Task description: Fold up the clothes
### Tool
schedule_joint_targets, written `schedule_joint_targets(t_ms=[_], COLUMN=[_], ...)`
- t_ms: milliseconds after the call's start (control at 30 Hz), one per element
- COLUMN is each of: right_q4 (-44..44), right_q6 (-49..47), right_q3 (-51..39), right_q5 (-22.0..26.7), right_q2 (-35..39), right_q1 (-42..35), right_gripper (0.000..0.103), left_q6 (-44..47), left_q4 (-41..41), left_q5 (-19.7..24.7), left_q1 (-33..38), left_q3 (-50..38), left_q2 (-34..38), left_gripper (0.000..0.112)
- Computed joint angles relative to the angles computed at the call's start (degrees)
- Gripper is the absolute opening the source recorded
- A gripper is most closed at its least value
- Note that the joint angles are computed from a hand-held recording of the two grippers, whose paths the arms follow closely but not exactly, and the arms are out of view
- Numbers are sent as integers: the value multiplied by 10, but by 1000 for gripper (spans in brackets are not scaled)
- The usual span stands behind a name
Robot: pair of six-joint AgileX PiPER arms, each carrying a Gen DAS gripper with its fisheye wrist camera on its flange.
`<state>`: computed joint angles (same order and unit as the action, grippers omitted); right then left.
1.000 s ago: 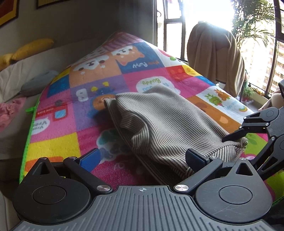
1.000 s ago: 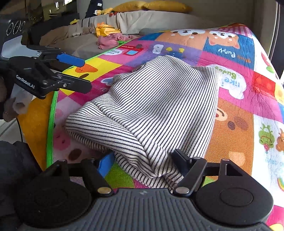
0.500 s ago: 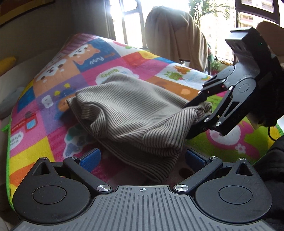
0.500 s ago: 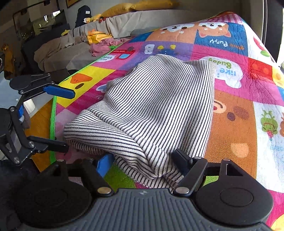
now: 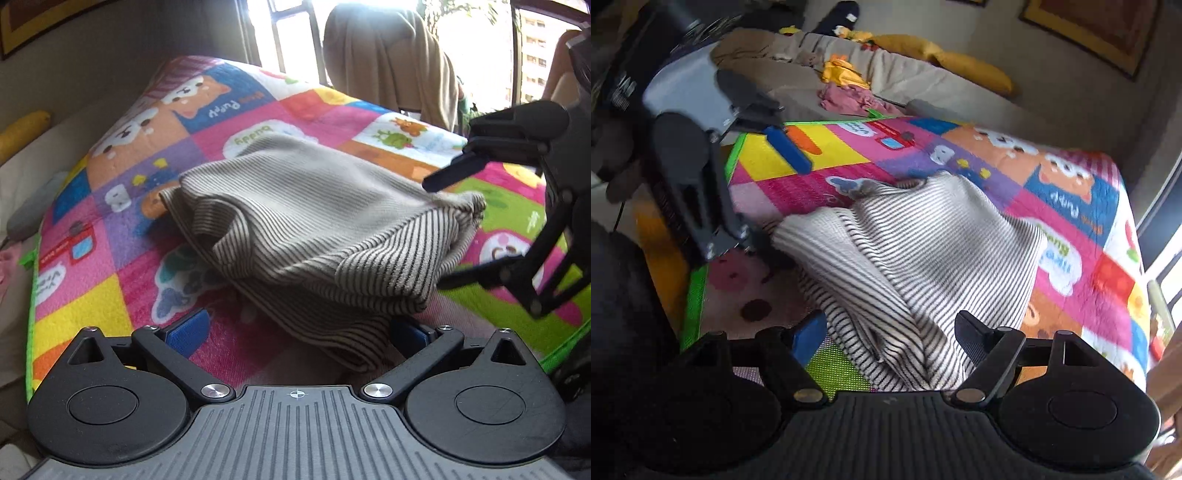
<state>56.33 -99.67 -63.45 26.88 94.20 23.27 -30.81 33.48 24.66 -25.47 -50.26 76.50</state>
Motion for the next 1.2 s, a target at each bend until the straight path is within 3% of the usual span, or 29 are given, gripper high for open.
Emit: schedule_joint_targets(t_ms=[100,167,233,333,400,533,633,700,800,900,967,1067,1133,1200], right_q4=[37,13,-39,-88,-90,-81,-55,-9,67,62,3,-60,-100,-102], right_q6=[-80,-49,58,208,249,270,208,93,-70,-79,21,193,282,307], right_q3=[27,18,-25,-113,-145,-157,-113,-49,18,19,-25,-145,-204,-233], right_q5=[-43,-48,-10,93,131,150,107,39,-42,-86,-58,75,125,156], right_q2=[-5,5,26,67,85,93,72,39,10,15,35,83,106,121], right_q1=[24,32,22,-15,-30,-39,-31,-13,20,45,35,-13,-26,-37], right_gripper=[79,74,63,63,63,63,63,65,68,69,45,45,45,44], left_q6=[-12,-13,1,96,172,150,13,-54,-42,-37,-41,-115,-174,-216], left_q4=[15,18,7,-83,-150,-113,8,58,23,23,50,175,286,401], left_q5=[-1,1,-4,-21,-24,-16,-7,-4,-30,-47,-51,-45,-40,-23], left_q1=[0,-4,-6,6,14,6,-5,0,28,36,33,14,-6,-33], left_q3=[-13,-16,-12,-1,4,5,-3,-13,-25,-29,-23,-3,14,28], left_q2=[-5,-7,-15,-32,-34,-7,22,34,34,27,16,-2,-4,3], left_gripper=[103,103,103,103,103,103,103,103,103,103,103,103,103,103])
